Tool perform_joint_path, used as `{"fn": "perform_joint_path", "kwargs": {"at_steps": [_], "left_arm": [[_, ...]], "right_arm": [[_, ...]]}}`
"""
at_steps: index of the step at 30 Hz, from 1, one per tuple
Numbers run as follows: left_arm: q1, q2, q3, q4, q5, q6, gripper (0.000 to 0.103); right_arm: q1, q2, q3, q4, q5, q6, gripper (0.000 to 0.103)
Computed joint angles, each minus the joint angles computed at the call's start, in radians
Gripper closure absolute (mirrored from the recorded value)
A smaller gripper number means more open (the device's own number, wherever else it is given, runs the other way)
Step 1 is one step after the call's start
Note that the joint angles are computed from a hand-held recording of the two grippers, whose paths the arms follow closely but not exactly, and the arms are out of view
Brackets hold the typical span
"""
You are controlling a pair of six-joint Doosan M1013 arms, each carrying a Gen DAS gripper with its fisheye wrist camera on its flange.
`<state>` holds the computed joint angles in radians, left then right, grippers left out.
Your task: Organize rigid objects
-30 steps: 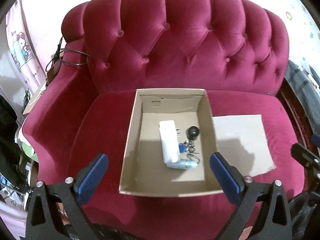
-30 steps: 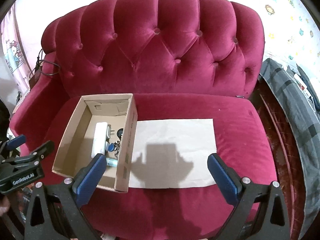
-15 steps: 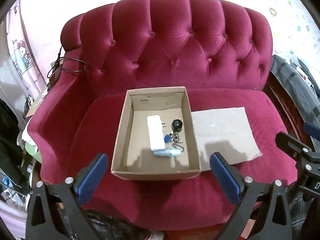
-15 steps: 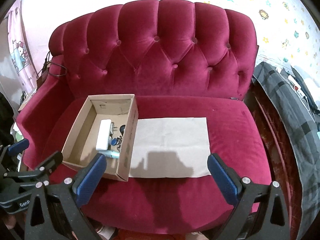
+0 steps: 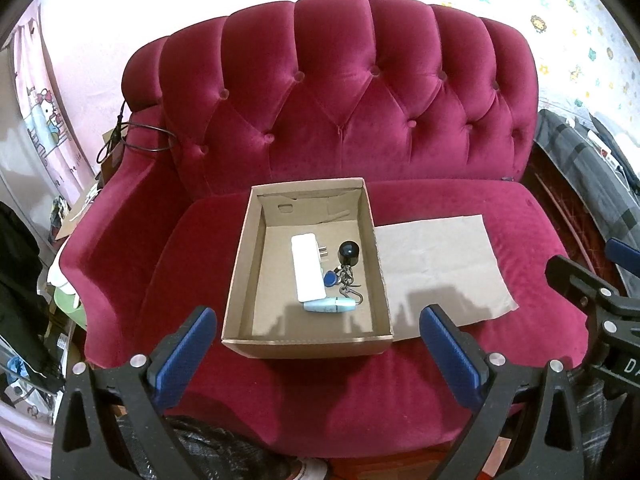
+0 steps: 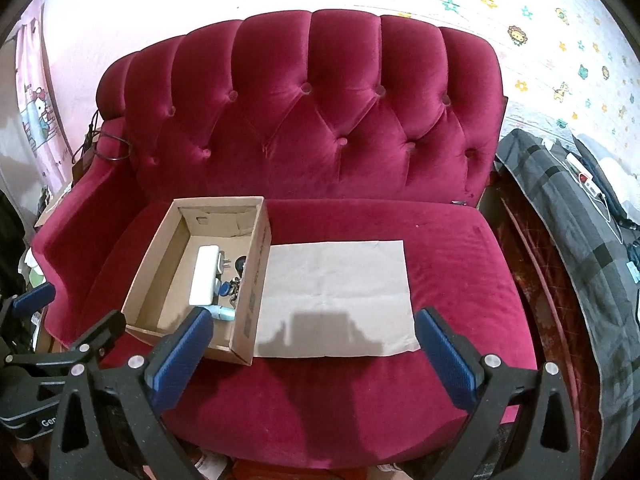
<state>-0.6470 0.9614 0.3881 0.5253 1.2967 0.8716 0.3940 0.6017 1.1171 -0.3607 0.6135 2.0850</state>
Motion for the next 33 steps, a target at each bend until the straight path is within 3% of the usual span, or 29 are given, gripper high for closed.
{"fn": "perform_joint_path", "kwargs": {"at_steps": [33], "left_arm": [[-0.010,-0.009,0.007,0.004,0.003,0.008,0.000]], "right_arm": [[0.001,-0.016,0.013,0.002,-0.003,0.009,0.000]]}}
